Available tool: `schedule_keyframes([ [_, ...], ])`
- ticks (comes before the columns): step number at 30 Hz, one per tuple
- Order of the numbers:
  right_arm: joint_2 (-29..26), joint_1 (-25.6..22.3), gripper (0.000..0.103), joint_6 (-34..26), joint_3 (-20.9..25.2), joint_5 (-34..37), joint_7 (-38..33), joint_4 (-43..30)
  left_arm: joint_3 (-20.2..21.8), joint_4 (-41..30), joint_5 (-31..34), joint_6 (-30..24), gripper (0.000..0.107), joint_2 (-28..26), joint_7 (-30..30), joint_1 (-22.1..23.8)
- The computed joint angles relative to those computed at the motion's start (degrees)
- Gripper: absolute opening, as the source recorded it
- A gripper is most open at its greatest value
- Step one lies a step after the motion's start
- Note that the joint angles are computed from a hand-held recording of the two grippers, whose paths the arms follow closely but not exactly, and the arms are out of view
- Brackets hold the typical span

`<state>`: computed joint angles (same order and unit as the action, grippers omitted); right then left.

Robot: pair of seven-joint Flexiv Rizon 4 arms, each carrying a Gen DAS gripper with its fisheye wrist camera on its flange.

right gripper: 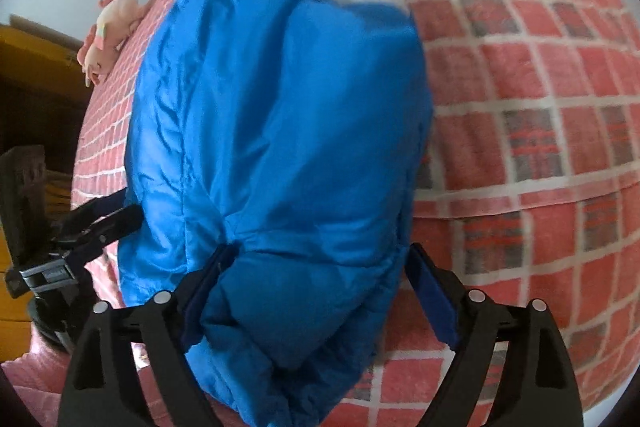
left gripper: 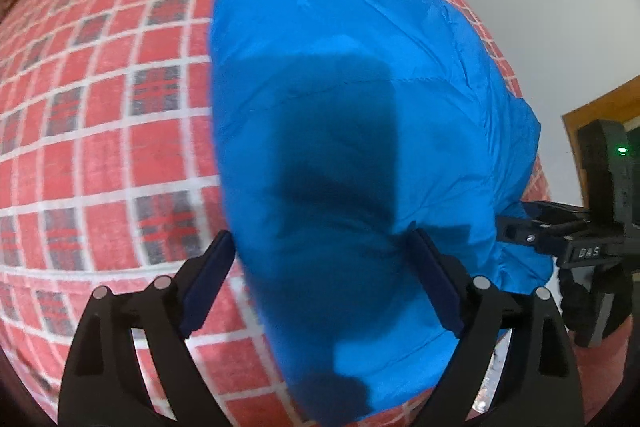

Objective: Fold large clothes

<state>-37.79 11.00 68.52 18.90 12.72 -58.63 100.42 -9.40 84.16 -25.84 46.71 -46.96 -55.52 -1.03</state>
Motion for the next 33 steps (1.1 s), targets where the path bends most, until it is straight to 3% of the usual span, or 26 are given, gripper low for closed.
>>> schedule_keyframes([
  [5,-3.4,-4.7,0.088,0.9,5.6,5.5,-6.1,-2.9,-0.9,-1.7,-0.7,-0.7,0.093,-2.1,0.2,0.0],
  [8,-3.8,-6.0,0.079,1.6,7.2,7.6,-9.1,-3.5,-2.2,-1.8,-2.7,-1.2,0.084,-2.6,0.9,1.0],
  [15,0.2,-5.6,0.055,6.2,6.8,8.9,-12.4,1.1,-4.6,4.1,-7.4,4.7,0.058,0.5,4.2,2.7],
  [21,4.6,2.2,0.047,9.3,-0.2,1.0,-8.4,5.0,-7.1,8.6,-11.5,6.7,0.047,3.9,11.3,4.7],
  [26,6.2,5.5,0.046,10.8,-3.4,-6.0,-4.9,5.5,-8.9,11.6,-18.0,9.8,0.043,6.4,17.2,5.9],
  [33,0.8,4.7,0.046,9.2,-2.2,-12.1,-7.3,-4.8,-9.6,12.9,-25.9,17.9,0.043,8.6,24.1,6.8],
])
